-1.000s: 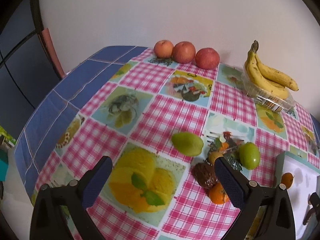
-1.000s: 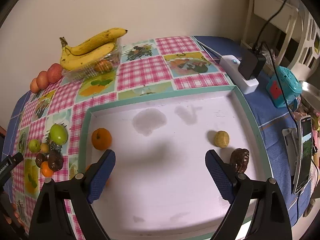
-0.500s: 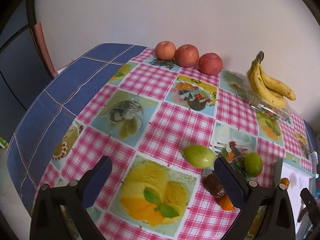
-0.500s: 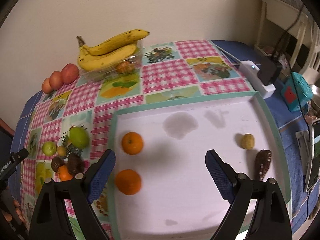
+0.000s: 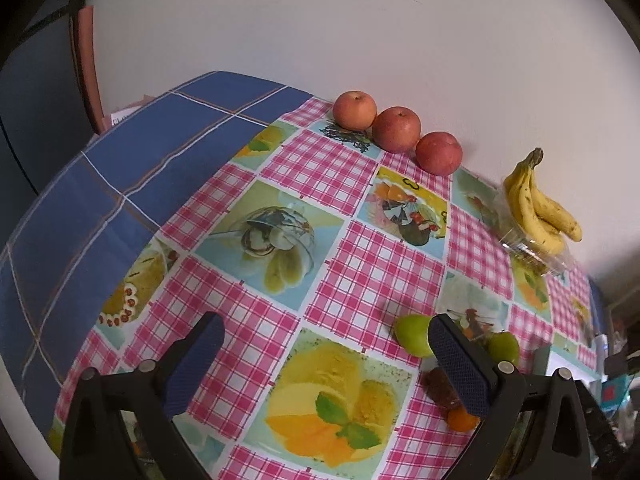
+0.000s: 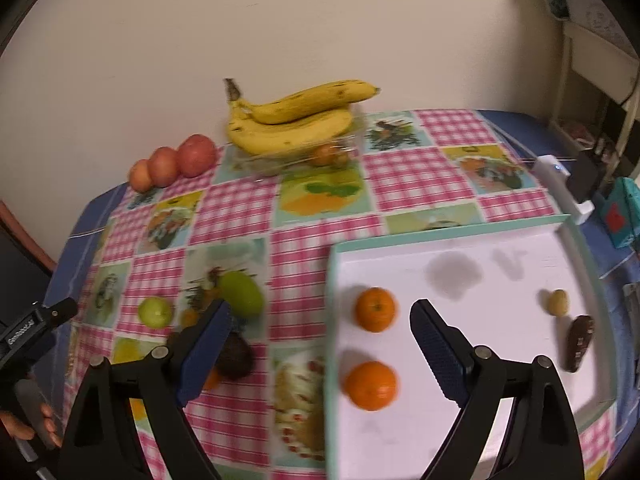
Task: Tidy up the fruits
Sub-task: 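Grasp the large dark wrinkled fruit with the right tool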
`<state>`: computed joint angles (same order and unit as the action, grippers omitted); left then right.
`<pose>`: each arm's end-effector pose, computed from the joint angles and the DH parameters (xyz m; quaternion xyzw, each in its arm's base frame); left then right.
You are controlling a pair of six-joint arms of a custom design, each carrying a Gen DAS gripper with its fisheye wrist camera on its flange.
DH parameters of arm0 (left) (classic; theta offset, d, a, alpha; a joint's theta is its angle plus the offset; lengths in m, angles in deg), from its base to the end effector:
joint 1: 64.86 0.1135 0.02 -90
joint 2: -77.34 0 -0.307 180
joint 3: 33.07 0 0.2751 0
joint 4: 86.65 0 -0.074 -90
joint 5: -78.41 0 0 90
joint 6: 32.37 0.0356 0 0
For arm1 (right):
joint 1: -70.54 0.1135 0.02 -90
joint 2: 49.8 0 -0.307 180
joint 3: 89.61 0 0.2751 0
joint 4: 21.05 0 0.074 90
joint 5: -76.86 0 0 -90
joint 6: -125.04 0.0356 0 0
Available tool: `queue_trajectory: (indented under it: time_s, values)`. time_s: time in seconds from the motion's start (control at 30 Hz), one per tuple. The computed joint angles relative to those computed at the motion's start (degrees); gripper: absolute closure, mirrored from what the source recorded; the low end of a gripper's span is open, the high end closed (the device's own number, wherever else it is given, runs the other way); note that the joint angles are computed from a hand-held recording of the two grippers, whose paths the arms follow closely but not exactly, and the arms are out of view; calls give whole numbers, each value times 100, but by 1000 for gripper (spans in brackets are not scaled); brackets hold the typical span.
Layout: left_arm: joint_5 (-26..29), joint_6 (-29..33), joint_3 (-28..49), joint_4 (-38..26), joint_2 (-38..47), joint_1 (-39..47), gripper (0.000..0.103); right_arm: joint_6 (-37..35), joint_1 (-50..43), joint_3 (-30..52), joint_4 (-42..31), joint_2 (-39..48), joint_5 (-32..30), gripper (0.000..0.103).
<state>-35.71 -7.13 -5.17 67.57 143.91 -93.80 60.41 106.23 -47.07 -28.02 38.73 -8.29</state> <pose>0.1459 -0.0640 0.1272 -0.3373 0.8933 -0.0184 0.2965 0.2204 0.1546 0.1352 -0.0718 0.9447 0.1267 0.2937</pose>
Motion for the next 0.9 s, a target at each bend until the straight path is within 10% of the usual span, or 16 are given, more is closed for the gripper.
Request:
queue_trajectory:
  time_s: [0.9]
  values:
    - [1393, 716, 27, 3227, 2583, 212, 17, 43, 665, 708, 211, 1659, -670, 49]
